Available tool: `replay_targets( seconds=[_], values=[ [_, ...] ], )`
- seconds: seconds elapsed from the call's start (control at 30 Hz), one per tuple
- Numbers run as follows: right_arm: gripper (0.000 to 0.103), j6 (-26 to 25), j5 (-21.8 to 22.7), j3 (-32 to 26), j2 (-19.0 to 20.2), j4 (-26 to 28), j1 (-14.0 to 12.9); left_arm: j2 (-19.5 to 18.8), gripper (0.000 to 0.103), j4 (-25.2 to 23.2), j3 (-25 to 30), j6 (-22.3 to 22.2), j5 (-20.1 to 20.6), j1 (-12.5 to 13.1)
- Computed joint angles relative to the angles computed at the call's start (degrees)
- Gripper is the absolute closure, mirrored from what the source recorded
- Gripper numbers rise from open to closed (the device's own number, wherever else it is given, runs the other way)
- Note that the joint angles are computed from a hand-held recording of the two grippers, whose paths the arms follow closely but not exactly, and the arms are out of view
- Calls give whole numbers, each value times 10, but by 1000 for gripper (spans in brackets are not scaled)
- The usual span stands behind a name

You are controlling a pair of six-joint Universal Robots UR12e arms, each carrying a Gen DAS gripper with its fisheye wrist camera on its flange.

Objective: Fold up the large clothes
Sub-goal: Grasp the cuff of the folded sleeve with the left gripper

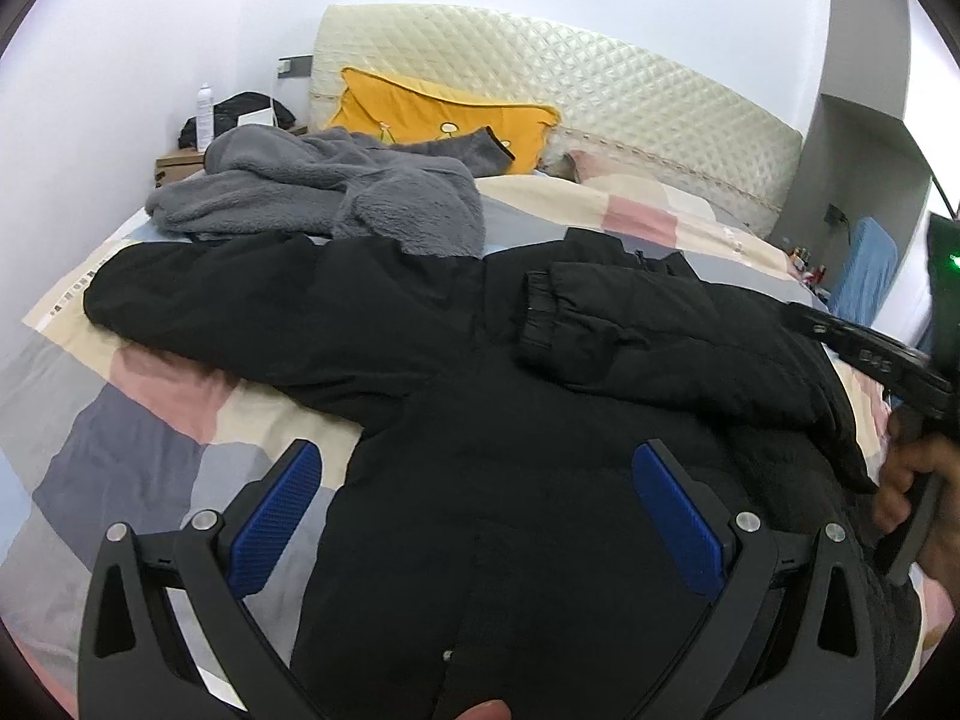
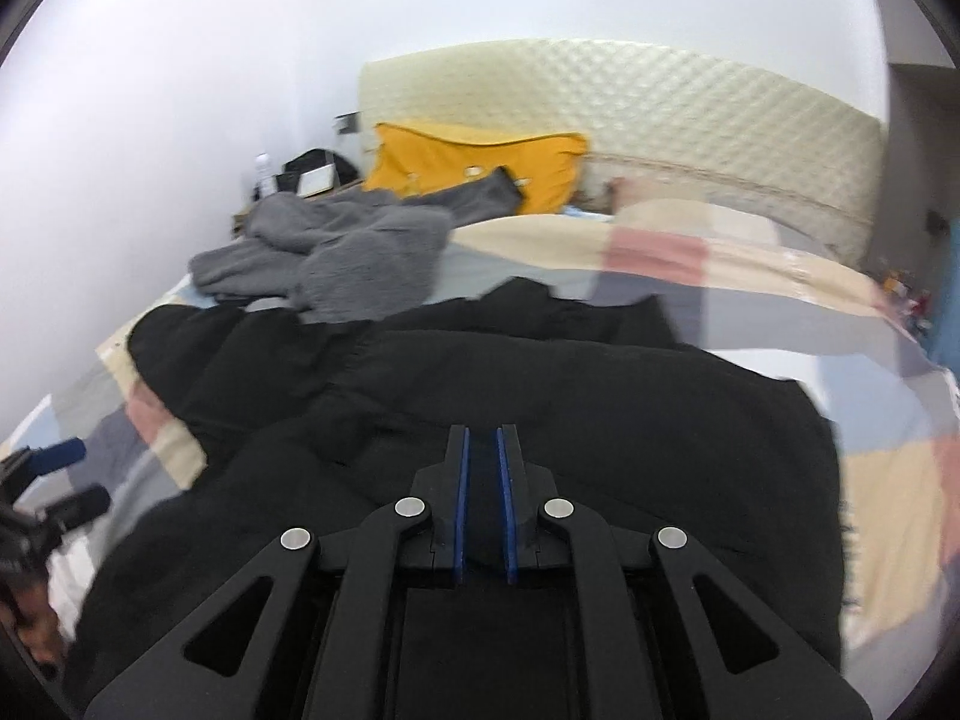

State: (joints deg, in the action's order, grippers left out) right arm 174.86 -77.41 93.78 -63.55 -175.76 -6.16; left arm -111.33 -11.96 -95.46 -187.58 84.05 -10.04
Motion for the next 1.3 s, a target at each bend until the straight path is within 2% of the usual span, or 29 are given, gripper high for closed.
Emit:
replay_targets(
  seconds=[0.17, 0.23, 0.3, 0.43, 0.57, 0.7, 0.77, 0.97, 1.1, 1.23, 1.3],
  values=[
    [94, 21, 22, 44, -24, -29, -30, -1, 0, 6, 1, 2, -4, -3],
    [81, 28, 24, 56, -32, -33, -39, -2, 0, 11, 0, -9, -17, 0],
    [62, 35, 27, 73, -40, -49, -49, -4, 0, 15, 2, -20, -27, 2],
    [57, 46, 31, 101, -56, -50, -65, -8, 0, 2, 11, -27, -47, 3],
    [27, 73, 32, 127, -61, -70, -82, -6, 0, -31, 15, -21, -69, 4],
    [25, 66, 13, 129, -56, -51, -89, -13, 3, -50, 28, -20, -89, 6],
    [25, 68, -4, 126, -52, -42, -90, -21, 5, -68, 44, -16, -76, 2],
    [16, 94, -14, 105, -28, -20, -93, -68, 7, -147, 122, 18, -69, -7],
    [16, 59, -56, 82, -9, 25, -85, -113, 7, -194, 187, 7, -42, -14],
    [16, 46, -120, 70, 8, 22, -73, -153, 7, -219, 234, -24, -53, -12],
    [16, 48, -127, 64, 18, 15, -73, -171, 7, -222, 249, -27, -47, -14]
  ],
)
